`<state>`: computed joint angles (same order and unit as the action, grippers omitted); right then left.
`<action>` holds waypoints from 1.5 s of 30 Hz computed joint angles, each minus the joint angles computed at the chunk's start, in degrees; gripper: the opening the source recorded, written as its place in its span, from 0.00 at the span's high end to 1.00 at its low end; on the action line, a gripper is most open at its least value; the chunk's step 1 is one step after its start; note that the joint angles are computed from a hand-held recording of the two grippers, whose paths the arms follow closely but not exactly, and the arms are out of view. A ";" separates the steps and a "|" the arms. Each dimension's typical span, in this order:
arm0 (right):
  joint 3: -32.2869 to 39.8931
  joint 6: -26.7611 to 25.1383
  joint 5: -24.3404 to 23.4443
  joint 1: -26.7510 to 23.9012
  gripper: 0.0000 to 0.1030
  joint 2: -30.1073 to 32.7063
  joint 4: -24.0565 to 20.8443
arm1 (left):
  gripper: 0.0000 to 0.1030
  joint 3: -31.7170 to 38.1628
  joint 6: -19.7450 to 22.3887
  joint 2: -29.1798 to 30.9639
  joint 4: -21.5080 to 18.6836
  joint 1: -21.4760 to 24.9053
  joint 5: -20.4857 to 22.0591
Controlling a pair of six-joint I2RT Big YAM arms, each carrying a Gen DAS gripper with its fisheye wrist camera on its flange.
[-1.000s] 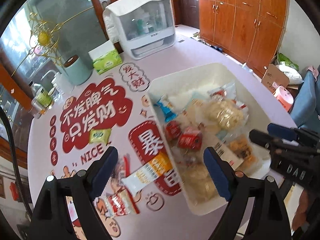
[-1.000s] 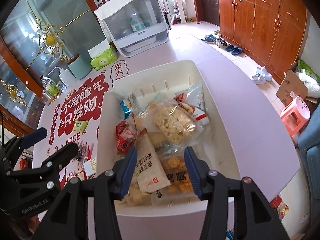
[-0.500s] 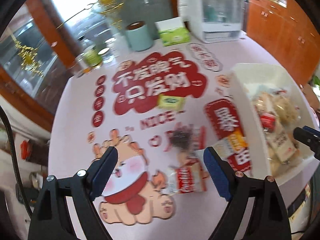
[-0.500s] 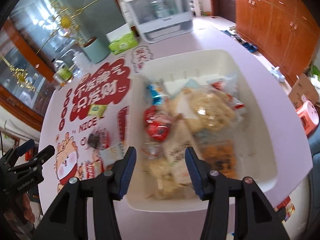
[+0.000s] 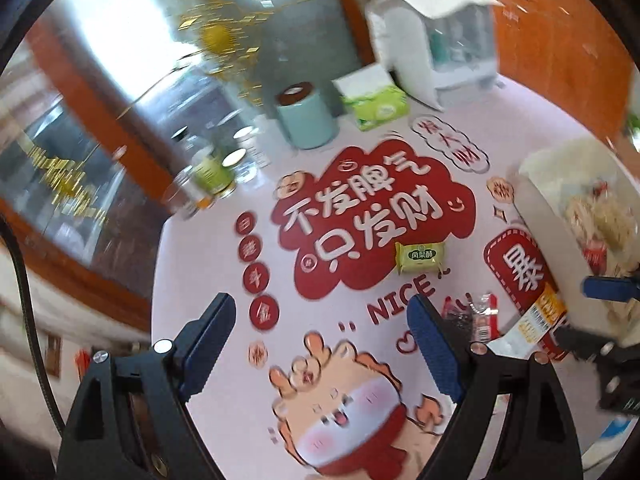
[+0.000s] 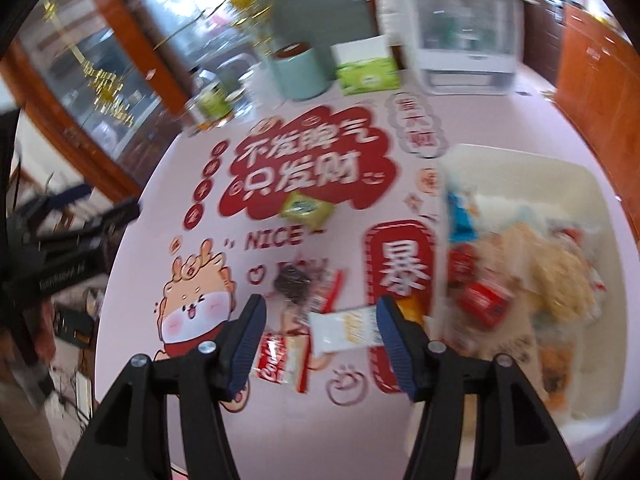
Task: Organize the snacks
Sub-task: 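Move both grippers back to the snacks left on the table, then grasp the green wafer packet with left gripper while right gripper grasps the red-wrapped snack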
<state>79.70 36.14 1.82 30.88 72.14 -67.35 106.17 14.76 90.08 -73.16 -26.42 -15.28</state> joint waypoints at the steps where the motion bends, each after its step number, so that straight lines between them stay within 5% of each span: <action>1: 0.79 -2.26 -1.23 0.06 0.42 1.90 0.29 | 0.16 0.89 1.86 1.14 0.02 0.32 0.92; 10: 4.67 -20.70 -4.96 -0.43 0.41 15.04 0.11 | 0.16 4.59 26.71 12.48 3.67 1.70 5.33; 20: 8.79 -29.06 -5.39 0.59 0.41 23.68 -2.62 | 0.16 8.90 27.25 21.09 0.48 2.69 11.60; 27: 8.27 -22.87 -7.00 -2.57 0.53 23.86 -1.25 | 0.16 14.40 24.87 25.26 -4.21 3.39 17.63; 36: 7.67 -13.41 -4.71 -5.75 0.60 23.34 -1.74 | 0.16 16.71 28.63 29.12 -6.94 1.22 19.72; 44: 5.62 -8.87 -5.52 -7.66 0.67 21.10 -1.18 | 0.48 19.19 29.71 31.21 -10.02 0.02 21.23; 45: 5.49 -8.62 -5.45 -7.77 0.69 21.01 -0.90 | 0.59 19.55 29.19 31.34 -10.78 -0.02 21.92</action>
<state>85.19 27.52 -3.62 23.11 93.15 -68.25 125.72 43.95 121.41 -83.94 -26.44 6.64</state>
